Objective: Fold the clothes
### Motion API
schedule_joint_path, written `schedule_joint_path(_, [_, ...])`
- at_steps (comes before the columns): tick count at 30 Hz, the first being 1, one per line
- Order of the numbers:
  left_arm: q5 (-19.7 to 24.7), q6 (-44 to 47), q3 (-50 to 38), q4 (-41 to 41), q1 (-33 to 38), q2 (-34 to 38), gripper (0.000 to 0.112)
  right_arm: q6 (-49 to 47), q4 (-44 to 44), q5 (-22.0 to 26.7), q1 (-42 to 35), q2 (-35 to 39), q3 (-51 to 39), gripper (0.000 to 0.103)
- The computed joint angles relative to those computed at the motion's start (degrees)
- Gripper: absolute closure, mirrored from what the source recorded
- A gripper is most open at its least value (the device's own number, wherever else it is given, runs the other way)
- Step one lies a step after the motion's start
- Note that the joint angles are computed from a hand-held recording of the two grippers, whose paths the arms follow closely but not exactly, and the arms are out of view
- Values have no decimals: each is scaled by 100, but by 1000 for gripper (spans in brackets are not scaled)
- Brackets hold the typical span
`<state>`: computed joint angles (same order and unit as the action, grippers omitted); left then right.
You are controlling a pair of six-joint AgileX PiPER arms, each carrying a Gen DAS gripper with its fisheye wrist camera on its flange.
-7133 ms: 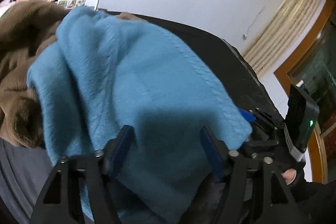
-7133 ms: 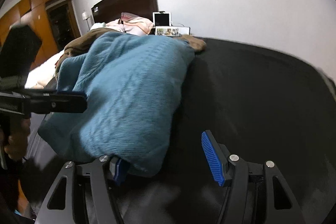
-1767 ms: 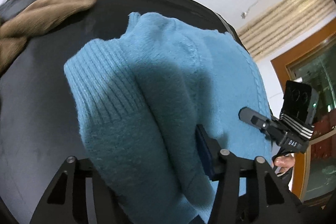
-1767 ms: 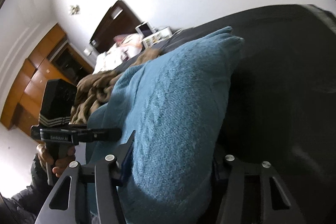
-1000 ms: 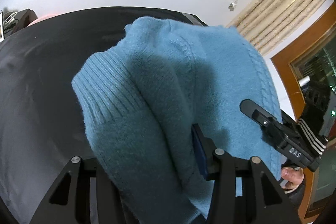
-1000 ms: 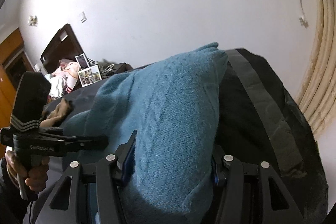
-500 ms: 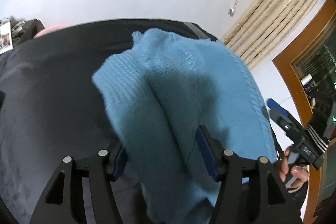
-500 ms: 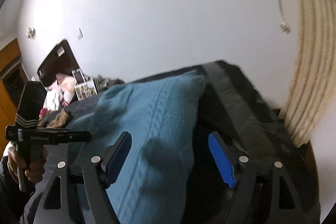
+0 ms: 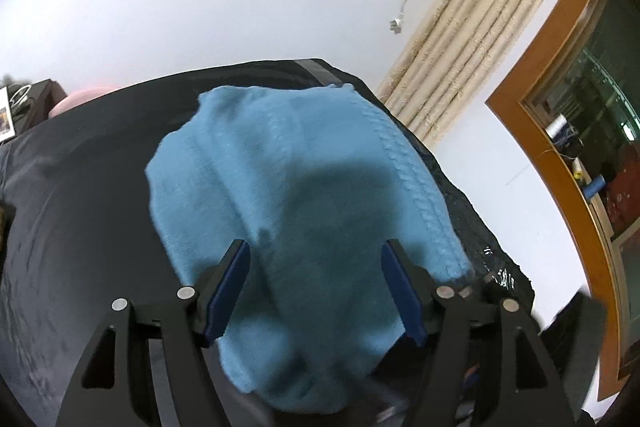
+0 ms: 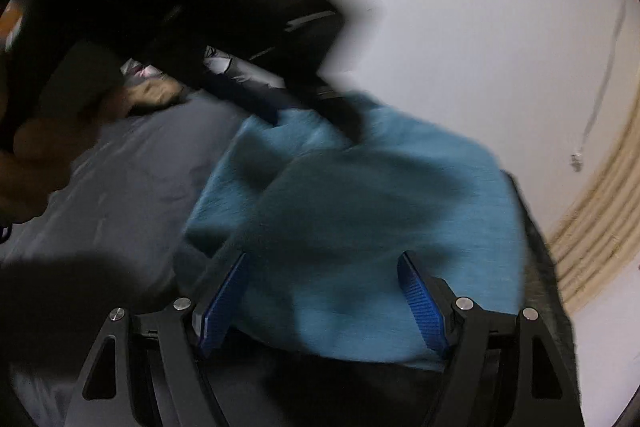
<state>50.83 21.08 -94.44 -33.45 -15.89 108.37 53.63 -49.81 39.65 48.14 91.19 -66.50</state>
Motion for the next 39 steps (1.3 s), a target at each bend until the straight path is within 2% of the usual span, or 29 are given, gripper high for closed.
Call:
schedule_joint_path(2, [105, 76, -66, -141, 27, 95, 40, -144, 169, -6, 19, 154, -131, 25])
schedule_joint_path(6, [241, 246, -32, -444, 111, 297, 40, -651, 924, -402, -203, 227, -173, 25])
schedule_joint_path(11, [130, 206, 44, -342, 115, 419, 39, -925, 1248, -588, -264, 172, -98, 25])
schedule_joint_path(14, [102, 143, 46, -224, 103, 520, 39, -1111, 1546, -768, -362, -363, 287, 25])
schedule_joint_path(16, [10, 199, 104, -133, 56, 524, 39, -795, 1280, -741, -334, -958, 719, 25])
schedule_joint_path(18, [-120, 222, 199, -1, -17, 475, 39, -60, 539, -292, -210, -1598, 1174, 25])
schedule_joint_path(20, [-191, 164, 260, 146, -78, 424, 39, 222, 304, 107, -285, -2082, 1501, 25])
schedule_joint_path(22, [-188, 84, 303, 234, -99, 363, 39, -119, 645, 192, -828, -2521, 1791, 25])
schedule_joint_path(24, [-136, 59, 398, 126, -52, 231, 39, -530, 1144, 74, -1313, -2660, 1927, 25])
schedule_joint_path(26, [-89, 253, 596, -177, 5, 1, 39, -891, 1594, -63, -1723, -2707, 2019, 25])
schedule_joint_path(30, [-131, 749, 1213, -530, -167, -612, 39, -535, 1355, -145, -1848, -2411, 1953, 25])
schedule_joint_path(34, [-169, 1231, 1758, -778, -517, -912, 39, -886, 1925, -451, -2461, -1990, 1657, 25])
schedule_joint_path(38, [-698, 875, 2030, -177, -840, -724, 40, -1002, 2367, -842, -2976, -1860, 1745, 25])
schedule_joint_path(39, [-788, 874, 2070, -149, -830, -664, 46, -851, 2307, -856, -3022, -1903, 1780, 25])
